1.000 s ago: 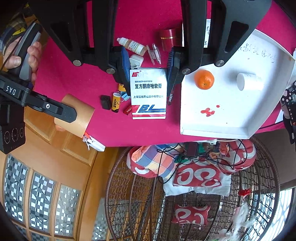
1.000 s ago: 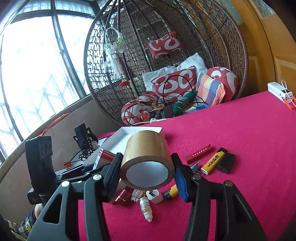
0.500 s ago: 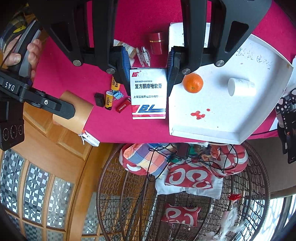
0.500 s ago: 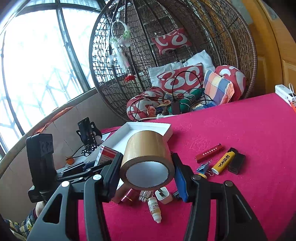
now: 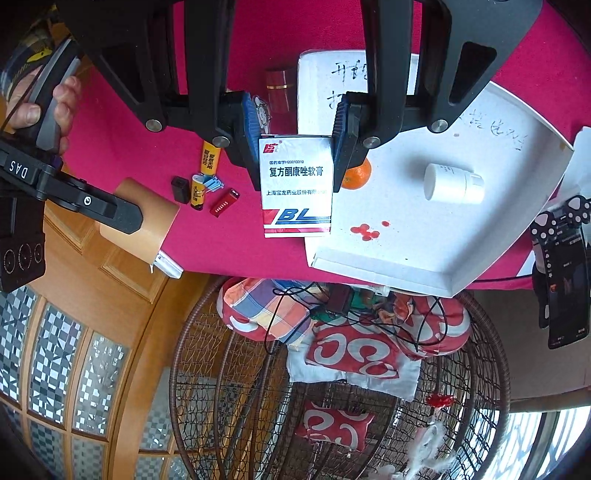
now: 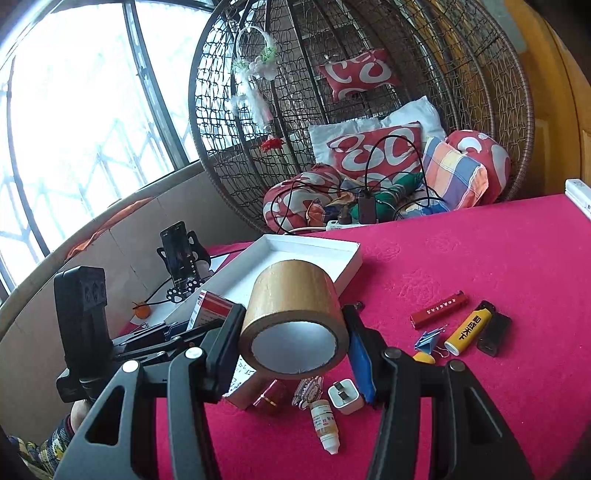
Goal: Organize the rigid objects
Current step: 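Carry box and tape roll into the white tray and open both grippers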
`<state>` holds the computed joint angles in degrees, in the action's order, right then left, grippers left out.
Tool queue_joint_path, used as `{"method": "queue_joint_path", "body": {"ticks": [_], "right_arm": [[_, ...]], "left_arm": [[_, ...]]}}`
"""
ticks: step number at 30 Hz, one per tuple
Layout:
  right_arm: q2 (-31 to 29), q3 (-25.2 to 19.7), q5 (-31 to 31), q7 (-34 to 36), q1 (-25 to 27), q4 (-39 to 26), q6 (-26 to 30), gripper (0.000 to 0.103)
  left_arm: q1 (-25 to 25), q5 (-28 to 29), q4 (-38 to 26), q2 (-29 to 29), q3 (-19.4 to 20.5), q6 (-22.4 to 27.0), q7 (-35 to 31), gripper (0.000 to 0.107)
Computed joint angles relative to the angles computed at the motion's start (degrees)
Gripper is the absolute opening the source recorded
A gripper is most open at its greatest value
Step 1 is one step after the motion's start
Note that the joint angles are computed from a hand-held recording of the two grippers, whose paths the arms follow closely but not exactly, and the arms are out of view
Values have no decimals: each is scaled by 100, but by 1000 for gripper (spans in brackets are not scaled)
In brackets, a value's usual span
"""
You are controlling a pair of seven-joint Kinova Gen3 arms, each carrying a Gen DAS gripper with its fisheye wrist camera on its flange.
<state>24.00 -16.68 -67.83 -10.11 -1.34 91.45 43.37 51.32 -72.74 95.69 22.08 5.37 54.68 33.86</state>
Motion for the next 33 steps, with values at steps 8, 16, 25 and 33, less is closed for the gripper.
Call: {"method": "queue_joint_path", "body": {"ticks": [8, 16, 25, 33], "right_arm": [[95, -47, 345, -276, -273, -357, -20, 52], [412, -148, 1102, -1028, -723, -960, -19, 52], [1109, 25, 2670, -2645, -1671, -1909, -246, 52], [1494, -18, 3610, -3652, -2042, -2283, -469, 52]], "left_arm": [[-307, 170, 266, -349, -25, 362, -153, 32], [-1260, 912, 652, -557, -38, 59, -162, 32], [-1465, 1301, 486, -243, -281, -397, -264, 32], [-1381, 1307, 510, -209, -426, -443, -23, 32]]}}
